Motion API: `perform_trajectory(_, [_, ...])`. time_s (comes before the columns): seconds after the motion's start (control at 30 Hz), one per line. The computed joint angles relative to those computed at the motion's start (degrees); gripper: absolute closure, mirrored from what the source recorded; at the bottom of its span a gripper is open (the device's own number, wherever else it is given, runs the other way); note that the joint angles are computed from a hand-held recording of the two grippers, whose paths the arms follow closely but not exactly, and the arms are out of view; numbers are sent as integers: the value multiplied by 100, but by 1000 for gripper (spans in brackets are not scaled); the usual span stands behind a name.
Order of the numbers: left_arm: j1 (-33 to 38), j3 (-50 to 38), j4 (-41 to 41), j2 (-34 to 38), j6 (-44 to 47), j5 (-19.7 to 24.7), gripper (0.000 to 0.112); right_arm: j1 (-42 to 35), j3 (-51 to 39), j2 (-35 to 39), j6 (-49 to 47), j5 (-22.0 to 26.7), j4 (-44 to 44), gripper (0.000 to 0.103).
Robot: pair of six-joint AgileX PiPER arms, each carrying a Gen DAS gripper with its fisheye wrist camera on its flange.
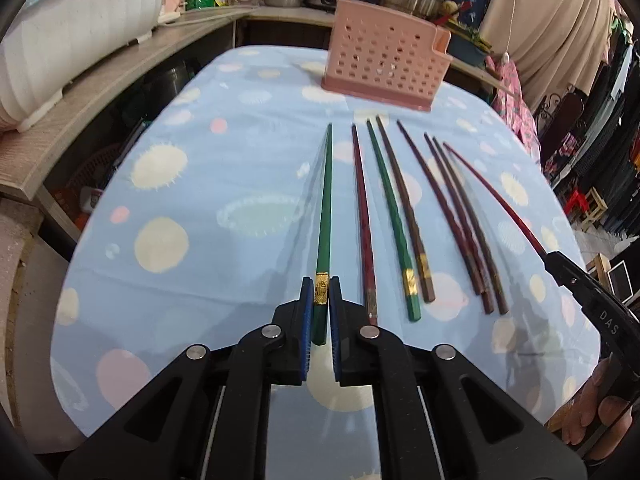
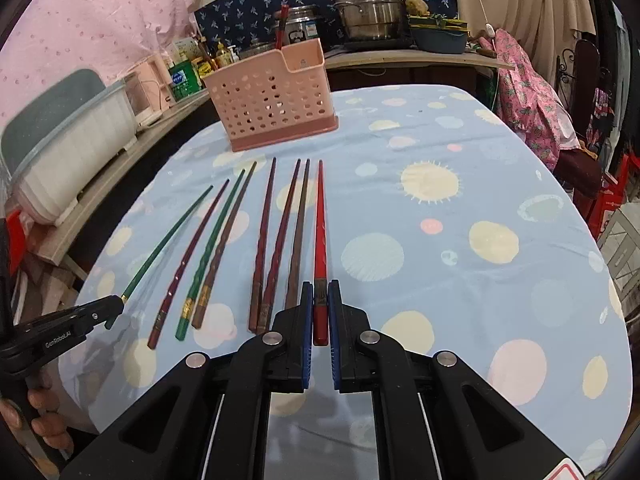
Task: Organize utensils
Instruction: 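Carry both chopsticks up and drop them into the pink holder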
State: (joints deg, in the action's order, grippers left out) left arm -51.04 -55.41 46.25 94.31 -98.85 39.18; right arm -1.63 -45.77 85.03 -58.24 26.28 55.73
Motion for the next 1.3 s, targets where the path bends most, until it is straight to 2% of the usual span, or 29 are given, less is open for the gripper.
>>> perform_trajectory(0.2, [160, -306, 143, -481, 367, 443, 105, -227, -715, -205, 344, 351, -200, 96])
perform_trajectory(0.43, [606, -1159, 237, -655, 1221, 844, 105, -378, -1910, 85, 877, 725, -389, 96])
perform_trajectory(0.73, [1436, -2919, -111, -46, 2610, 919, 105, -295, -3627, 836, 1535, 1184, -536, 96])
perform_trajectory(0.87, [1629, -3732, -330, 264, 3131, 958, 106, -230, -4544, 1251, 1739, 1513, -358, 96])
perform_trajectory(0.97, [1692, -4506, -341, 523, 3466, 1102, 106, -106, -5263, 1566, 1953, 1587, -295, 96])
perform_trajectory(1.13, [1840, -6119, -147, 1167, 3818, 1319, 106, 202, -6964, 2379, 2732, 1582, -563, 96])
perform_trajectory(1.3, [2102, -8177, -212, 2214, 4348, 1529, 106, 526, -9799, 3850, 4325, 1995, -1650, 96])
